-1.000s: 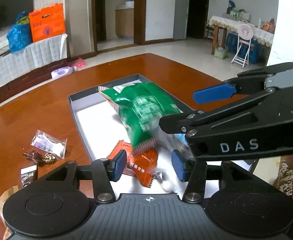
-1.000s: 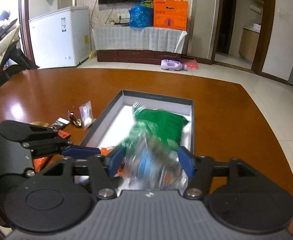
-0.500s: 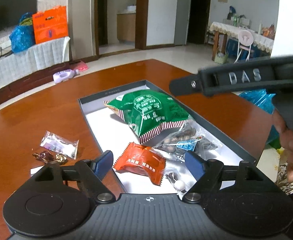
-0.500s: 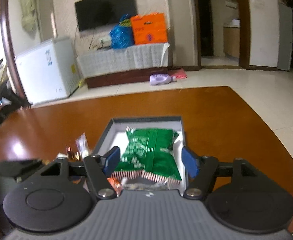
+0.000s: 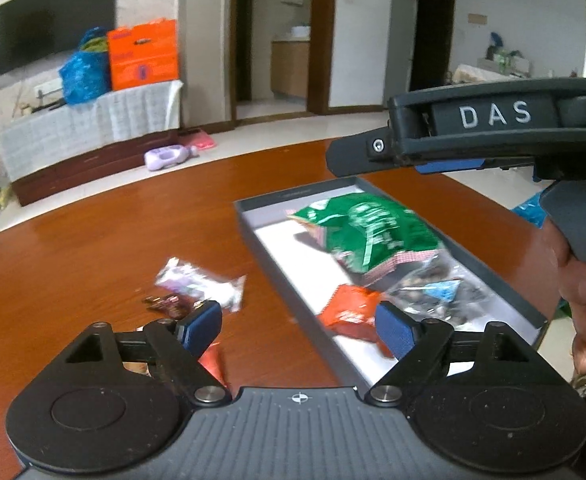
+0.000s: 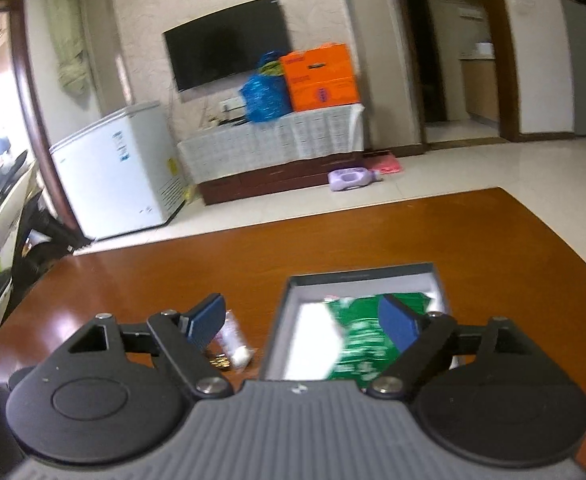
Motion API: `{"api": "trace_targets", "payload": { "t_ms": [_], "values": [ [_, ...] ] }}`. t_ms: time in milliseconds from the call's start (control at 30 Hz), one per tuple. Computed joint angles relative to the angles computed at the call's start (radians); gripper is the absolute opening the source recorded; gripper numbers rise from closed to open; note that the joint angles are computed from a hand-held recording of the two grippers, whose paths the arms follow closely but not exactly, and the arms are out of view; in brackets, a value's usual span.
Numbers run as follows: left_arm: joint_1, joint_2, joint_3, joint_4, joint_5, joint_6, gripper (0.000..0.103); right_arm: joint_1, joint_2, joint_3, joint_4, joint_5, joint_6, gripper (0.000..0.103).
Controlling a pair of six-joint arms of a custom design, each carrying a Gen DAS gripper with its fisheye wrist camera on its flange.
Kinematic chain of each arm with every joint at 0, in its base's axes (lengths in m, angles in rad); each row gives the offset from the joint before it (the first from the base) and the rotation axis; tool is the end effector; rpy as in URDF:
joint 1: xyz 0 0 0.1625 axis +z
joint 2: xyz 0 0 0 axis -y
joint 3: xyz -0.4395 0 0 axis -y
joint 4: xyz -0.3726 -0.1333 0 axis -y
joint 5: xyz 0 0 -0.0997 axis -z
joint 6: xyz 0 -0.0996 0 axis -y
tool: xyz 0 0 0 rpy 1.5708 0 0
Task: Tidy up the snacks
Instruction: 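Move both grippers back over the remaining snacks on the table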
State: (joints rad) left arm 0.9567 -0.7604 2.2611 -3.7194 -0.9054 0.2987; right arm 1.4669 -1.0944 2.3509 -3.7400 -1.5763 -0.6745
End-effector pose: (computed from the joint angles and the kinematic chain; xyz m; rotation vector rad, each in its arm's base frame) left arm -0.1124 -0.4975 0.0914 0.8175 2.3044 -0.9373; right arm 0.0847 -0.4678 0.2167 0.7147 -2.4491 1.1561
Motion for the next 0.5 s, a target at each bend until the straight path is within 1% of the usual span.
{"api": "trace_targets", "payload": {
  "t_ms": [133, 300, 400, 500],
  "values": [
    [0.014, -0.032, 0.025, -0.015, 0.010, 0.001, 0.085, 0.034, 0.032, -0.008, 0.006, -0.019, -0.023, 0.085],
    [0.025, -0.075, 0.066, -0.035, 0.028, -0.011, 0.088, 0.067, 0.074, -0.017, -0.006, -0.058, -0.036, 0.085],
    [0.027, -0.099, 0.099, -0.041, 0.059, -0.064, 0.090, 0.080, 0.096, -0.011, -0.024, -0.073, -0.067, 0.085],
    [0.037, -0.133, 0.137, -0.038, 0.060, -0.122, 0.090, 0.092, 0.117, 0.000, -0.040, -0.081, -0.104, 0.085]
  ]
}}
